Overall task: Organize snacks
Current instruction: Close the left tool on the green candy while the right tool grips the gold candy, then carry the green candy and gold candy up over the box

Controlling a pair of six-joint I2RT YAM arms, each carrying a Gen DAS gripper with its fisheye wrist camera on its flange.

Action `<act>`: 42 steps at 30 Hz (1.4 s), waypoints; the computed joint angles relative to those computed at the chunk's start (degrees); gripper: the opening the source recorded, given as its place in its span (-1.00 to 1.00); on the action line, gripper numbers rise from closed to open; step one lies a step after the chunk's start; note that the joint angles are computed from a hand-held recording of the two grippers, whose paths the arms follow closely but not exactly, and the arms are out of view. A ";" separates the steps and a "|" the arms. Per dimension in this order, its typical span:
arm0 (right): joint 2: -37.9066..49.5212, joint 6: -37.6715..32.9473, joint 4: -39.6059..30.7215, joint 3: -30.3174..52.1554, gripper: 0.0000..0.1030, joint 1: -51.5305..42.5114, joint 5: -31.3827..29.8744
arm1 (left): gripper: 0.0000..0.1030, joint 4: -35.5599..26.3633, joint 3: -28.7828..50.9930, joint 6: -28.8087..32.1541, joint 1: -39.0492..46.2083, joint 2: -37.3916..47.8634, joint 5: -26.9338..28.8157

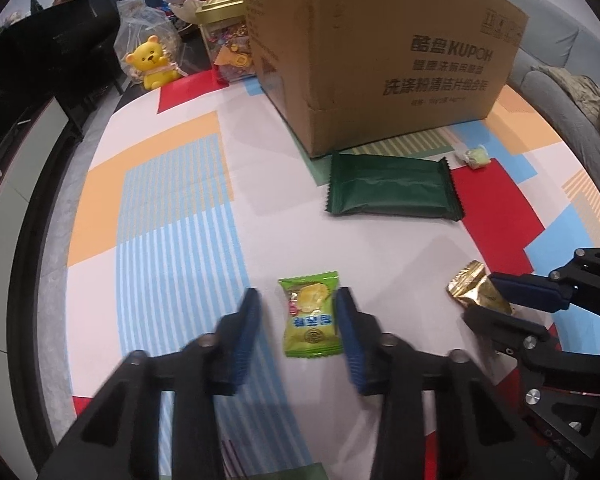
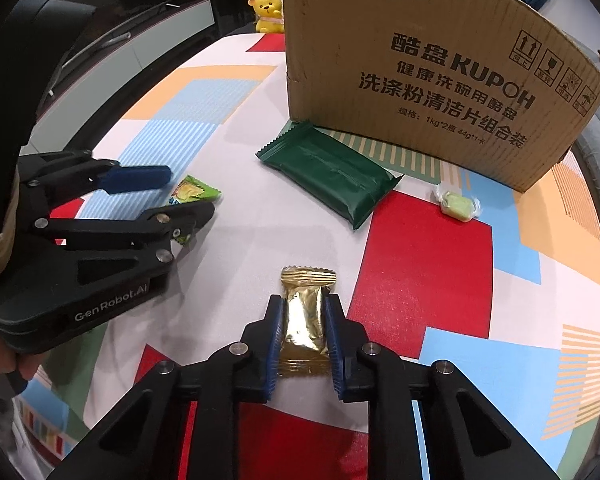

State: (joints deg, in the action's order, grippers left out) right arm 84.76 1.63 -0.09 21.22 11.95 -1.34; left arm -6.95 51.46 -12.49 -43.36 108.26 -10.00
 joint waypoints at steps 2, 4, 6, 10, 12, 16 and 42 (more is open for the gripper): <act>-0.16 -0.25 0.10 -0.14 -0.60 -0.03 0.04 | -0.55 -0.22 0.16 0.10 -0.20 -0.02 -0.10; -0.57 -0.21 0.03 -0.32 -0.61 -0.21 0.02 | -0.55 -0.27 0.16 0.12 -0.22 -0.09 -0.41; -1.14 -0.38 -0.31 -0.46 -0.61 -0.58 -0.15 | -0.56 -0.15 -0.10 0.09 -0.19 -0.33 -0.38; -2.82 -0.67 -1.20 -0.74 -0.61 -1.29 -0.45 | -0.56 -0.08 -0.60 -0.24 -0.43 -1.01 -0.76; -3.67 -0.86 -1.71 -0.89 -0.61 -1.61 -0.49 | -0.56 -0.07 -0.70 -0.50 -0.57 -1.25 -0.85; -4.51 -1.07 -2.29 -0.77 -0.61 -2.64 -0.95 | -0.56 -0.34 -0.85 -1.12 -1.13 -1.83 -1.08; -21.71 -5.55 -14.83 0.09 -0.61 -13.69 -5.83 | -0.56 -4.77 2.74 -5.38 -5.50 -6.75 -4.41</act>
State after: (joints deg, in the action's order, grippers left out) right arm 63.05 -3.91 -14.92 21.30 -1.74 -7.17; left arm -11.72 54.21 -17.87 -48.86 101.50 -14.41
